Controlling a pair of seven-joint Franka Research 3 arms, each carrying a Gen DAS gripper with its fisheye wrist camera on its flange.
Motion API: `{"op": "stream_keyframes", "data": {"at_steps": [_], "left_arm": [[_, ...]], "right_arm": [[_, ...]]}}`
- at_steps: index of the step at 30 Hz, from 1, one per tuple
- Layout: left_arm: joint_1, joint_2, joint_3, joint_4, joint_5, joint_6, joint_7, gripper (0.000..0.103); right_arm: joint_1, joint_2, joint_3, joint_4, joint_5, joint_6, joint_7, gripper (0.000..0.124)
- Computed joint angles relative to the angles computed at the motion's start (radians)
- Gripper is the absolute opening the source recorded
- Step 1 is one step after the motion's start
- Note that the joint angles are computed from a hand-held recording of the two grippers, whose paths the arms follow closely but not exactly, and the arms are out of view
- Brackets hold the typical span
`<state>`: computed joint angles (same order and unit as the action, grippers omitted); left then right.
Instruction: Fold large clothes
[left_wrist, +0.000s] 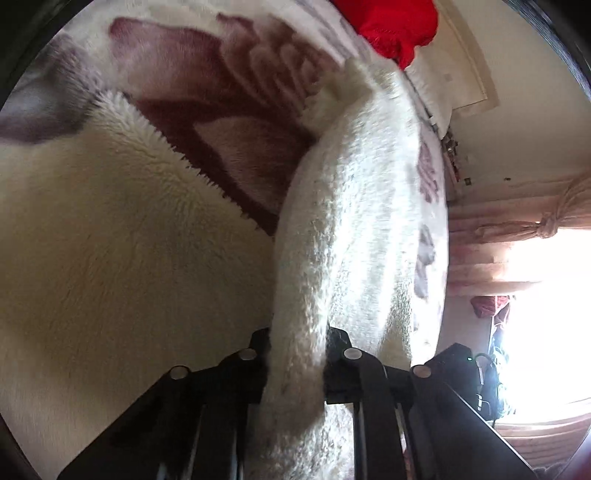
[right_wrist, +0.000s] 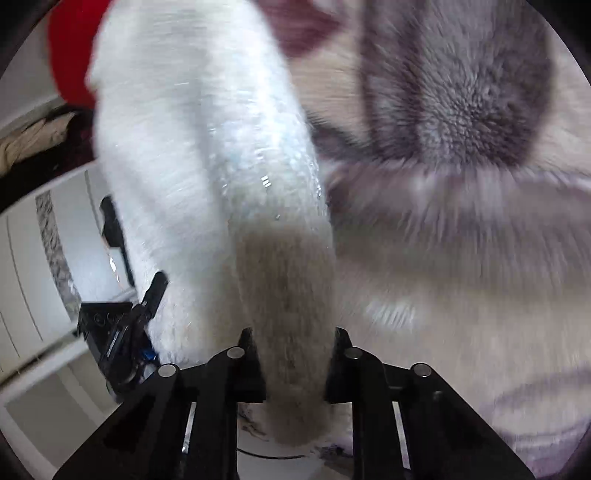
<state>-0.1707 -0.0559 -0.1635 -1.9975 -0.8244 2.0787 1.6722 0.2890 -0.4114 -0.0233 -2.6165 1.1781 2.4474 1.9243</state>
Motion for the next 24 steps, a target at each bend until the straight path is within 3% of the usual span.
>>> {"op": "stream_keyframes", "data": {"at_steps": [2,6,9,12,14,15,17,18,20,22,23,24], "left_arm": [[0.005,-0.073,0.011,-0.037,-0.012,-0.027,-0.011,0.011],[-0.005,-0.228,0.050,-0.137,-0.001,-0.107,-0.066,0.011],[-0.021,-0.367,0.075,-0.262,0.038,-0.166,-0.139,0.011],[-0.031,-0.443,0.092,-0.382,0.090,-0.192,-0.204,0.016],[-0.034,-0.446,0.114,-0.412,0.072,-0.197,-0.260,0.022],[-0.027,-0.451,0.117,-0.416,0.075,-0.193,-0.301,0.023],[-0.018,-0.492,0.125,-0.427,0.086,-0.153,-0.327,0.027],[-0.011,-0.509,0.127,-0.423,0.107,-0.130,-0.341,0.032],[-0.002,-0.542,0.134,-0.431,0.144,-0.084,-0.357,0.064],[0.013,-0.560,0.129,-0.450,0.207,-0.033,-0.386,0.069],[0.015,-0.562,0.129,-0.461,0.237,-0.020,-0.398,0.069],[0.026,-0.554,0.120,-0.466,0.286,-0.005,-0.425,0.069]], "right_arm": [[-0.017,-0.071,0.032,0.007,-0.061,-0.036,0.059,0.018],[0.108,-0.183,-0.033,0.008,-0.199,-0.094,0.227,0.018],[0.145,-0.263,-0.011,-0.038,-0.218,-0.163,0.319,0.019],[0.077,-0.242,0.062,-0.071,-0.120,-0.273,0.314,0.026],[0.035,-0.182,0.052,-0.048,-0.151,-0.384,0.309,0.032],[0.051,-0.155,0.009,-0.021,-0.214,-0.421,0.328,0.033],[0.047,-0.123,-0.053,0.068,-0.377,-0.481,0.335,0.045],[0.009,-0.110,-0.045,0.120,-0.455,-0.539,0.348,0.058],[-0.135,-0.035,0.053,0.288,-0.565,-0.649,0.323,0.061],[-0.217,0.069,0.124,0.463,-0.643,-0.682,0.259,0.061],[-0.206,0.138,0.121,0.550,-0.664,-0.695,0.244,0.061],[-0.160,0.220,0.099,0.637,-0.682,-0.652,0.205,0.061]]}}
